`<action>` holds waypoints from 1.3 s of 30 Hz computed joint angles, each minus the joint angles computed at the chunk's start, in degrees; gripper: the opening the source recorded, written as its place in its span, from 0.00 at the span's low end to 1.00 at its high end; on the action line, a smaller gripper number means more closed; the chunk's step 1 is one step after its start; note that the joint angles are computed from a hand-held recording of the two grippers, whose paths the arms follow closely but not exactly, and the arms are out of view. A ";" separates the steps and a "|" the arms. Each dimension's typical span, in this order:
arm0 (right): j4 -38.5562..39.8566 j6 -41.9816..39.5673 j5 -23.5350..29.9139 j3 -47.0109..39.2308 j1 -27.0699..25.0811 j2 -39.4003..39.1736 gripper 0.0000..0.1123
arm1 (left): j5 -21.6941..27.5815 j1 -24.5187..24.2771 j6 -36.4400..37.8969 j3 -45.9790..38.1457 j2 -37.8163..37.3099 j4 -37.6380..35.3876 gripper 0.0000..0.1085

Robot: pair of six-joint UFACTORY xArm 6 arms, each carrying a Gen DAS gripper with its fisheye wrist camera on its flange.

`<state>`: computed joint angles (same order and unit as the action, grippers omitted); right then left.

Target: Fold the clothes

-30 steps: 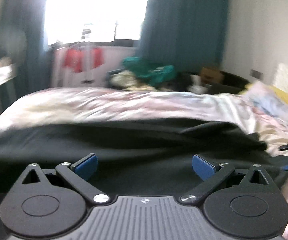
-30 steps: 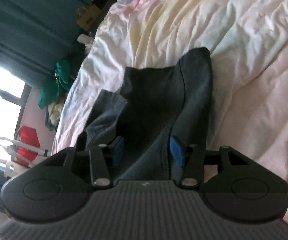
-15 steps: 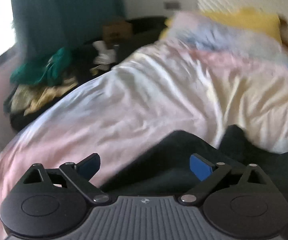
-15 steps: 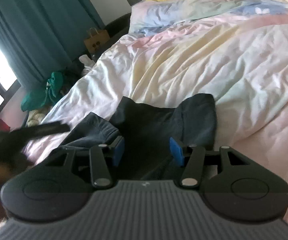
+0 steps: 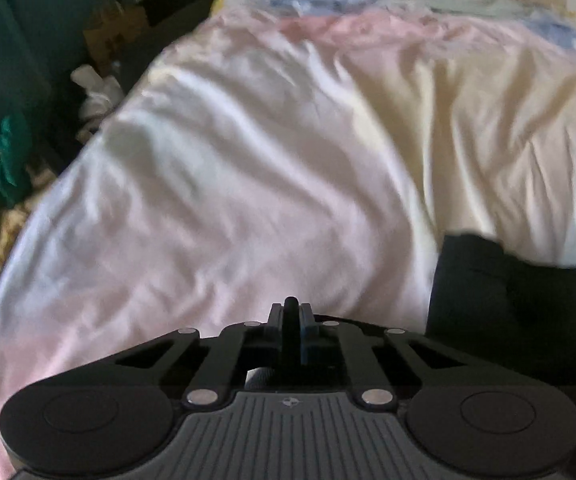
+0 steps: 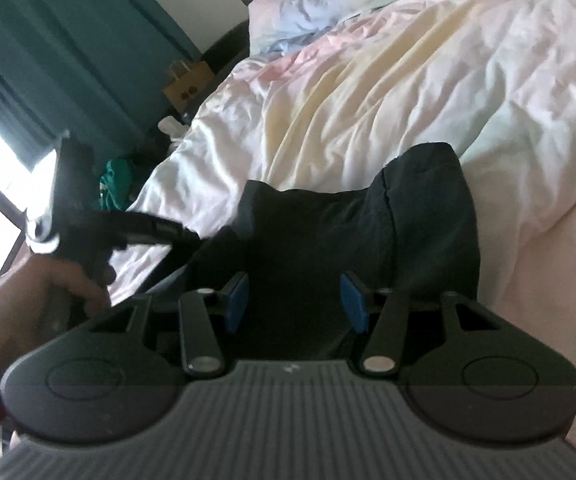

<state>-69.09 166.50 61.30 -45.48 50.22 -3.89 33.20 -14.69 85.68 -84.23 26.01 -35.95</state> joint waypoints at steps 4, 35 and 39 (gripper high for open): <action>-0.26 1.03 0.53 0.18 0.64 -0.51 0.48 | 0.17 0.40 1.05 -0.52 -3.05 -5.77 0.05; -0.18 -2.70 3.53 2.13 2.76 -5.06 0.48 | 6.88 48.82 -3.37 37.82 -42.36 -24.72 0.74; -0.73 -6.16 3.31 2.33 4.05 -7.56 0.48 | 15.39 67.76 -14.01 31.44 -39.69 -16.77 0.76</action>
